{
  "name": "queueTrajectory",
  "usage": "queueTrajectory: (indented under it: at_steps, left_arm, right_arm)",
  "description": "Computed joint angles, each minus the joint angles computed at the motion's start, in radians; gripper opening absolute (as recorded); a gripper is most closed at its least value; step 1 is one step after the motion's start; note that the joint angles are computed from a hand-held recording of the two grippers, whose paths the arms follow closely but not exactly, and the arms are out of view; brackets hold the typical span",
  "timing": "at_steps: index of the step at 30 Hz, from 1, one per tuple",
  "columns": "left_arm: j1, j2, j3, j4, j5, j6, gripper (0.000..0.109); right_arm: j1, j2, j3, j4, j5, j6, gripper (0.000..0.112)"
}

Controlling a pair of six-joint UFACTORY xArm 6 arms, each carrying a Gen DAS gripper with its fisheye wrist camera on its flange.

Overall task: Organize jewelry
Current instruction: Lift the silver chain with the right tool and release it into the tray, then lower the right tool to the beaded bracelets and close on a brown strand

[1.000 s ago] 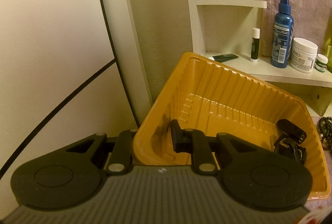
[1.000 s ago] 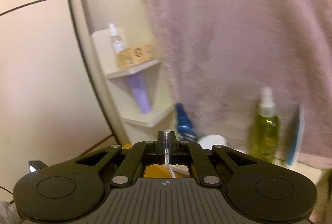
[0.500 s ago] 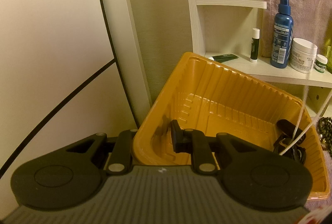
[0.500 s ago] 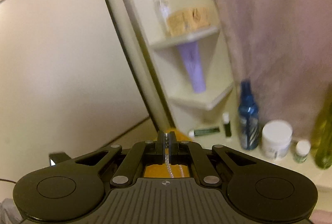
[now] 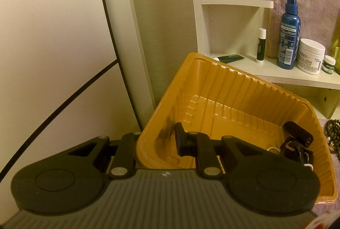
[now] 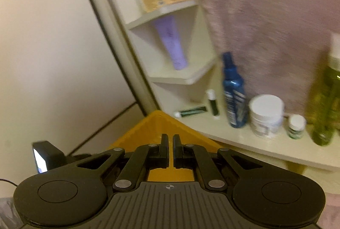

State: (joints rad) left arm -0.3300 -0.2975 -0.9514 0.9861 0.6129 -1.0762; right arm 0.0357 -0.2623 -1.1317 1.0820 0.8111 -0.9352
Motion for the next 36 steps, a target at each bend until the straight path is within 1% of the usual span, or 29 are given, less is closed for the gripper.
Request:
queueTrajectory:
  at_steps: [12,16,20,23,25,27,31,34,36]
  left_arm:
    - [0.0,0.002,0.0,0.004,0.002,0.002,0.017]
    - [-0.001,0.003,-0.001,0.004,0.003,0.006,0.017]
    - [-0.001,0.003,-0.001,0.005,0.003,0.007,0.017]
    - [0.0,0.003,0.001,0.005,0.002,0.007,0.017]
    - [0.0,0.003,0.001,0.007,0.001,0.007,0.017]
    - [0.0,0.003,0.001,0.008,0.001,0.006,0.017]
    - [0.001,0.001,0.003,0.01,0.001,0.009,0.017]
    - [0.0,-0.002,0.006,0.008,0.002,0.014,0.017]
    - [0.0,-0.002,0.006,0.008,0.003,0.014,0.017]
  right_arm:
    - [-0.14,-0.084,0.142,-0.108,-0.007,0.086,0.004]
    - [-0.17,-0.118,0.197,-0.164,-0.027,0.122,0.005]
    - [-0.204,-0.155,0.255,-0.213,-0.022,0.163,0.006]
    - [-0.231,-0.191,0.309,-0.246,-0.006,0.191,0.012]
    - [-0.244,-0.214,0.343,-0.27,0.0,0.216,0.025]
    - [-0.249,-0.235,0.375,-0.29,-0.003,0.238,0.03]
    - [-0.261,-0.271,0.425,-0.336,-0.009,0.281,0.032]
    - [-0.27,-0.288,0.449,-0.34,-0.01,0.292,0.032]
    - [-0.266,-0.301,0.466,-0.353,-0.028,0.303,0.032]
